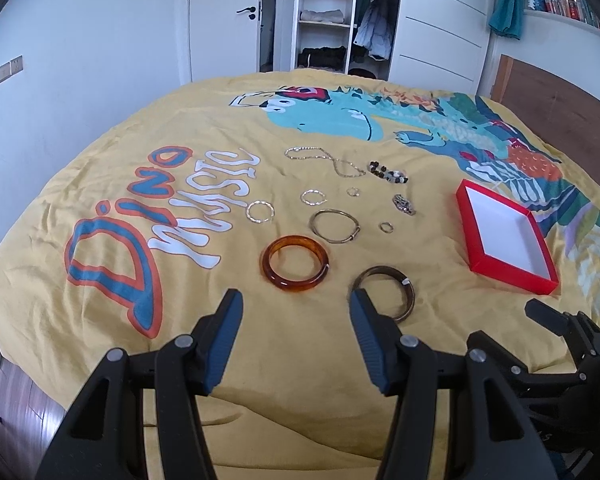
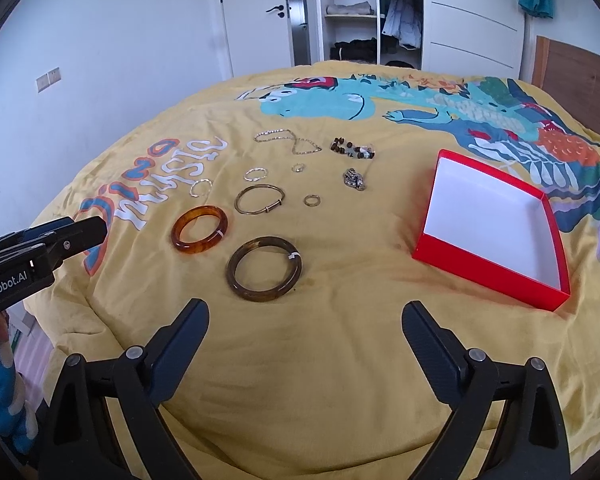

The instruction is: Organize jewelry

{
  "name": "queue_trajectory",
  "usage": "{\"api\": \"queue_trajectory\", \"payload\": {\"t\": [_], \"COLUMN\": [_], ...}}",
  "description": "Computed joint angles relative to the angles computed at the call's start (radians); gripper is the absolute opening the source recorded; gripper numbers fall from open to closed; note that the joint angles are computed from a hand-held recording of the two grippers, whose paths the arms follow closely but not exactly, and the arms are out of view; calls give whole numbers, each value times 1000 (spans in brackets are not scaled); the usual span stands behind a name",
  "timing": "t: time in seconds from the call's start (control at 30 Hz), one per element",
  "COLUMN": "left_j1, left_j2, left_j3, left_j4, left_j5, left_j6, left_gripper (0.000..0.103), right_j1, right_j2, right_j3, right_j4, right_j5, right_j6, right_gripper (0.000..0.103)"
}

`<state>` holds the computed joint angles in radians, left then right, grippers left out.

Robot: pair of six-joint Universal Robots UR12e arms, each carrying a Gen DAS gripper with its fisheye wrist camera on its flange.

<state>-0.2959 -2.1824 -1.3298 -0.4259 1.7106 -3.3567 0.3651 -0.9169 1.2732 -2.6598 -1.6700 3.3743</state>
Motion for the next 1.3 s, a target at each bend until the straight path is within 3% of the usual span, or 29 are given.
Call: {"api": "queue_trajectory", "payload": {"t": [0.83, 1.07, 1.3], "left_j1": [27, 54, 58], "left_j2": [-54, -118, -211], "left_j3": [65, 162, 294], "left_j4": [-141, -197, -288], "left_j5": [-21, -63, -52], "left_j6": [-17, -39, -21], "left_gripper": [53, 53, 53], "right_j1": [-17, -34, -46], "right_j2": [49, 103, 180], "right_j3": [-60, -143, -254], "right_j4": [52, 107, 207], "right_j5": [71, 128, 187], "right_j6": [-31, -47, -62], "right_gripper": [81, 70, 55]}}
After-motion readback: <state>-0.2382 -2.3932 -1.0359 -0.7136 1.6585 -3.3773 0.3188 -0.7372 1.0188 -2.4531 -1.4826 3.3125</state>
